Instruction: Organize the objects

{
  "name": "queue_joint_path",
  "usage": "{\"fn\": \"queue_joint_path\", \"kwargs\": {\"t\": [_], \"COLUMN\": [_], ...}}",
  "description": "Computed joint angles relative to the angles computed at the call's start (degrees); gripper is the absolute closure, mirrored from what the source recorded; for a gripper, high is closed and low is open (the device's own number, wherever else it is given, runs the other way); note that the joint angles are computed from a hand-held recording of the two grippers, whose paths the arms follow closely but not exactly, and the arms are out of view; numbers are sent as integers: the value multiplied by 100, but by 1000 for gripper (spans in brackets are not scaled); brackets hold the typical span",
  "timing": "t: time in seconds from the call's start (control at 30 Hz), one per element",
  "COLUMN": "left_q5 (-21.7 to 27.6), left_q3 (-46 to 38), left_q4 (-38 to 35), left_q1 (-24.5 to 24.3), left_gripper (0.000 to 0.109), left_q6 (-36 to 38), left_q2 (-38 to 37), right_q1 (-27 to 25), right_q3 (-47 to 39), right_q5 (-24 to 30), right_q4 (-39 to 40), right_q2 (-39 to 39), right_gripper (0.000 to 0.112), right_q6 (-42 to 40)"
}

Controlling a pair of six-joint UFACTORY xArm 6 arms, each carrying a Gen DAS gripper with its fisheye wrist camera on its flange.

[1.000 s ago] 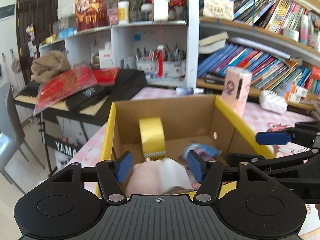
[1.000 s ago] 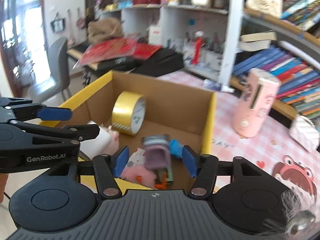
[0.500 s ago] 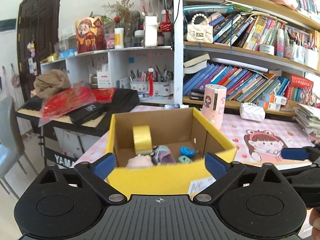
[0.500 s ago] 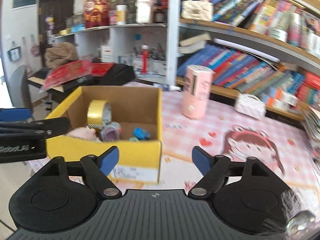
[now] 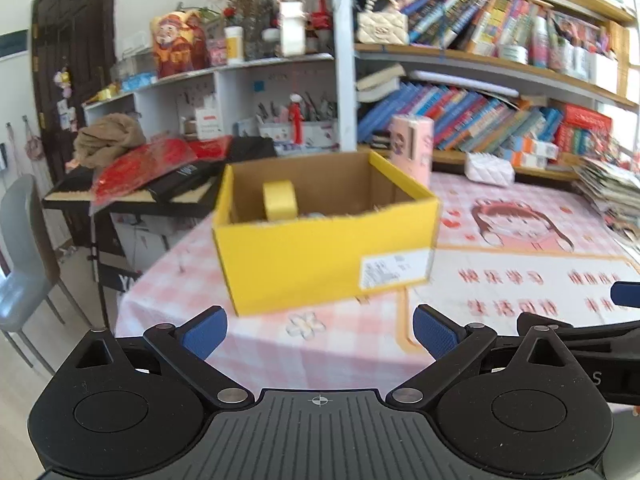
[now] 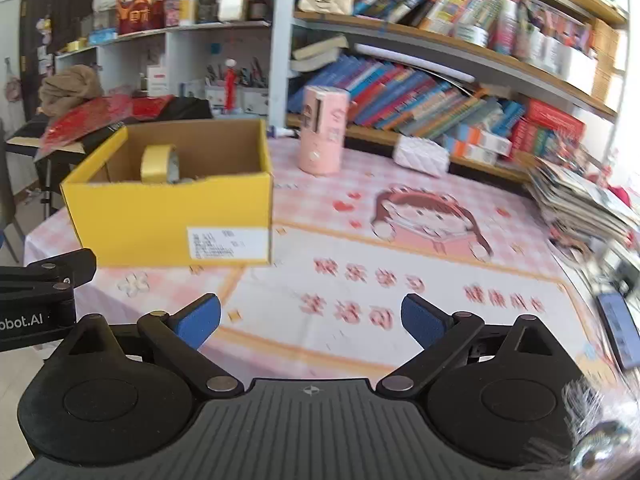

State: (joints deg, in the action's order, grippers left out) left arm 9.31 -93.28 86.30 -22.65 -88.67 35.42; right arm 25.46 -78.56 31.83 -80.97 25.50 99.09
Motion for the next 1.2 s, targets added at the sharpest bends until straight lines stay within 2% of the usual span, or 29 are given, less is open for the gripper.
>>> {"fn": "queue_joint_path", "kwargs": {"t": [0.13,0.3,0.47,0.6,0.7,1.2], "left_q5": [-205,-376,-367,-53,89,197], "left_q3": [159,157,181,66,-38,-361], "left_q4": [-343,-322,-1351,-1817,-1996,-2475], "left_q1": [-79,-228,-383,-527,-603,-788], "left_gripper": [8,8,8,8,8,8], "left_q6": [555,718,1687,2022,2197,2685], "left_q2": [-22,8,97,191,256,458], "right_q1": [104,231,314,343,336,236], "right_q3": [504,958,1192,1085,1096,1430], "right_q5": [329,828,1294,1597,1675,1817], "right_q4": [277,604,946,1311,1375,1176], "right_q2": [-314,-643,-823,-744,-732,-1052], "right_gripper": [13,12,10,9,9,9], "right_q6": [249,463,529,467,400,637]}}
